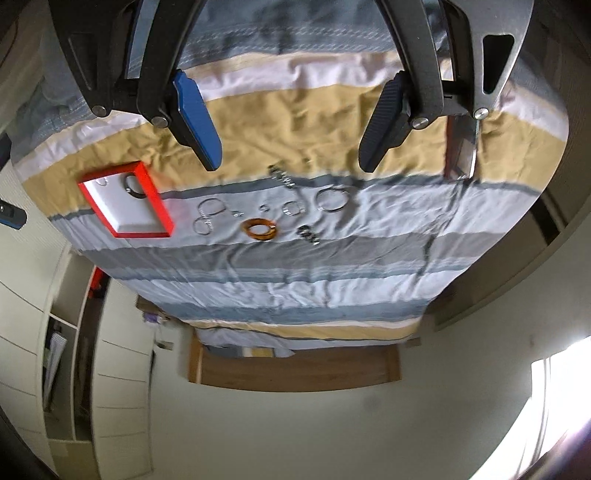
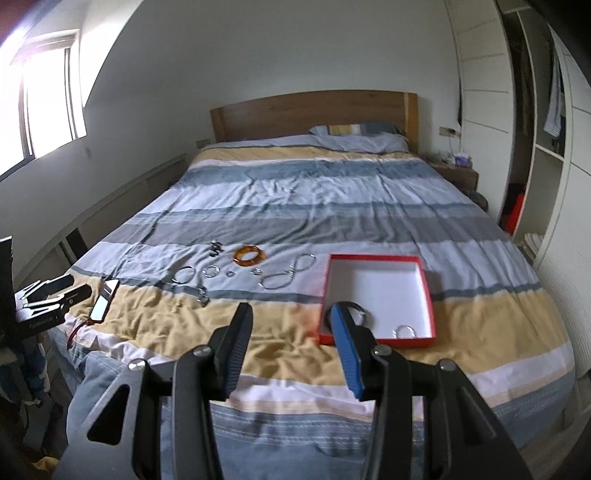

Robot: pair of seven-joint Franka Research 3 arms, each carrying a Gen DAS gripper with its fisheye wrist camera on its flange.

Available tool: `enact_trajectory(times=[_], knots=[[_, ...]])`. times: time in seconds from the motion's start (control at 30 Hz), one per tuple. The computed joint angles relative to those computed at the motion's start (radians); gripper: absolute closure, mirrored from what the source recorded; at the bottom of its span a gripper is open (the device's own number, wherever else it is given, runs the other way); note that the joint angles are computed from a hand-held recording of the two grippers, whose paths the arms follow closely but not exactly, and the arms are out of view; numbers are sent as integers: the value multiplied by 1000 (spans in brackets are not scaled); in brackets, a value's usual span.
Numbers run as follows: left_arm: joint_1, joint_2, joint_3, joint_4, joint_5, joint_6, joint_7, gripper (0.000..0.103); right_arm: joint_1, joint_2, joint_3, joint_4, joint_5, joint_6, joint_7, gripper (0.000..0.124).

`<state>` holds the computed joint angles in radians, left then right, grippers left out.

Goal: Organize jewelry
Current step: 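Withdraw both tools from the box and move toward the remaining jewelry, then grasp the watch with the left tool while the right grasps the silver chain necklace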

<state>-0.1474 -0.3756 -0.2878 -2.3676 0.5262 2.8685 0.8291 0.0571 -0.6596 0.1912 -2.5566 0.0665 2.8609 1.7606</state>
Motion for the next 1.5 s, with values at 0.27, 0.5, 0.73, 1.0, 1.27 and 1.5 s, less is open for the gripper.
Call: enact_trajectory(times=[0.27,0.5,0.73,1.0,1.27,1.5], knots=[[44,-25,19,-79,6,35,-21,28,19,130,32,70,-13,37,28,81],[33,134,47,-19,-34,78,1,28,48,318,12,161,-34,68,37,81],[-24,362,80,136,-163,84,111,28,106,547,-49,301,-38,71,45,81],[-53,632,82,393,-209,14,184,28,177,811,-137,531,71,36,-11,81],[-62,832,78,610,-262,-45,237,31,207,1064,-198,810,94,-28,30,81],[-60,912,74,689,-296,-61,279,39,219,1210,-240,987,92,-98,106,81]])
